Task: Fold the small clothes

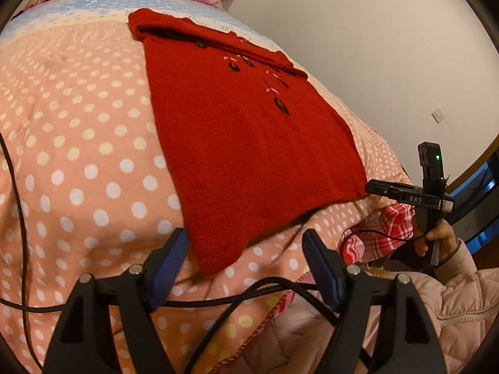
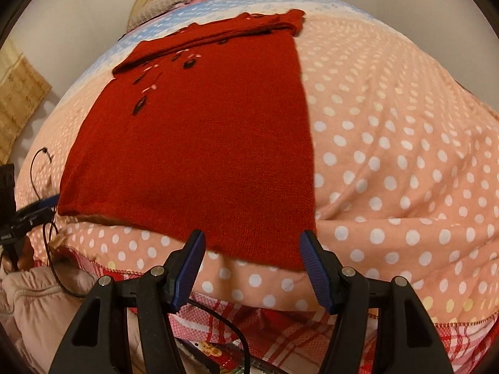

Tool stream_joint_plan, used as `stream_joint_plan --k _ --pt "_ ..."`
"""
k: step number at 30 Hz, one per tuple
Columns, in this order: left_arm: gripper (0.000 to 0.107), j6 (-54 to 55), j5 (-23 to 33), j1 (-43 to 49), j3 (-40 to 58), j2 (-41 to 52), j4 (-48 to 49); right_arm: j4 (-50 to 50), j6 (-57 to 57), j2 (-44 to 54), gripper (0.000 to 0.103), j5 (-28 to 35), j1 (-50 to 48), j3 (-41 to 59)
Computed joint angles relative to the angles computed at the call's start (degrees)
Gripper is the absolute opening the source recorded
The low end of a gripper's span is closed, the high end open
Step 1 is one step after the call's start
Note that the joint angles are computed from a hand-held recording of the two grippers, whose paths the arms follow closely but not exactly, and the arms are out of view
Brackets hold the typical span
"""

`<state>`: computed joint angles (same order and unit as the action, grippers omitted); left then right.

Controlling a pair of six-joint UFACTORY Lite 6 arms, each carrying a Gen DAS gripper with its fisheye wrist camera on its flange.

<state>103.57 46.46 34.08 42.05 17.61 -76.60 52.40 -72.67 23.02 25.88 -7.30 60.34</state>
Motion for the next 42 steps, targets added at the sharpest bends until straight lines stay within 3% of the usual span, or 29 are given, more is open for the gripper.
stream_joint_plan --k 8,10,12,13,14,15,18,23,27,32,35,38,40,42 --pt "0.077 -0.15 2.77 1.14 2.10 2.91 0.27 1.15 1.71 3.54 0.064 3.22 -4.25 4.23" --pt "0.068 -0.50 2.57 0.83 2.46 3.79 0.14 1.08 1.59 6.02 0.057 4.35 -3.99 4.62" --pt "0.049 -1.60 2.22 1.00 3.18 4.82 0.22 -1.26 3.64 8.99 0.025 5.29 -2.88 5.96" --pt "0.043 -1.48 2.42 1.40 3.33 5.31 -0.34 -2.82 5.35 10.43 0.016 5.32 -2.37 6.76" --pt "0.028 -2.38 2.64 1.81 3.85 5.88 0.18 -3.16 5.88 11.08 0.005 5.52 -2.42 7.12" --pt "0.020 -3.39 2.72 2.12 4.30 6.17 0.84 -2.99 5.98 11.68 0.005 6.45 -2.87 7.77" --pt "0.015 -4.07 2.61 2.52 3.96 4.46 1.83 -1.64 5.06 11.48 0.004 11.02 -4.73 9.40" --pt "0.013 -5.98 4.46 1.88 5.47 0.40 2.60 3.00 3.31 9.19 0.004 19.66 -6.06 13.55" --pt "0.013 -10.06 4.56 0.10 11.53 0.30 3.07 5.49 4.36 10.07 0.000 19.96 -3.27 19.53" --pt "0.009 -18.08 4.33 -1.94 24.25 6.04 4.54 5.52 10.07 17.88 0.000 19.84 -1.52 35.38" --pt "0.009 -20.27 0.59 -3.81 29.53 8.24 4.62 1.02 15.28 22.15 0.000 15.49 0.39 44.40" --pt "0.009 -21.21 0.33 -3.88 31.66 8.99 6.97 -1.63 21.70 27.25 0.000 22.77 -2.10 53.55" --pt "0.009 -18.74 -0.04 -3.68 28.95 7.23 8.99 -4.58 23.95 25.70 0.000 24.37 -2.78 51.69" --pt "0.016 -15.27 -0.59 -3.31 24.51 4.96 10.03 -6.11 22.08 20.60 0.001 20.84 -2.95 42.60"
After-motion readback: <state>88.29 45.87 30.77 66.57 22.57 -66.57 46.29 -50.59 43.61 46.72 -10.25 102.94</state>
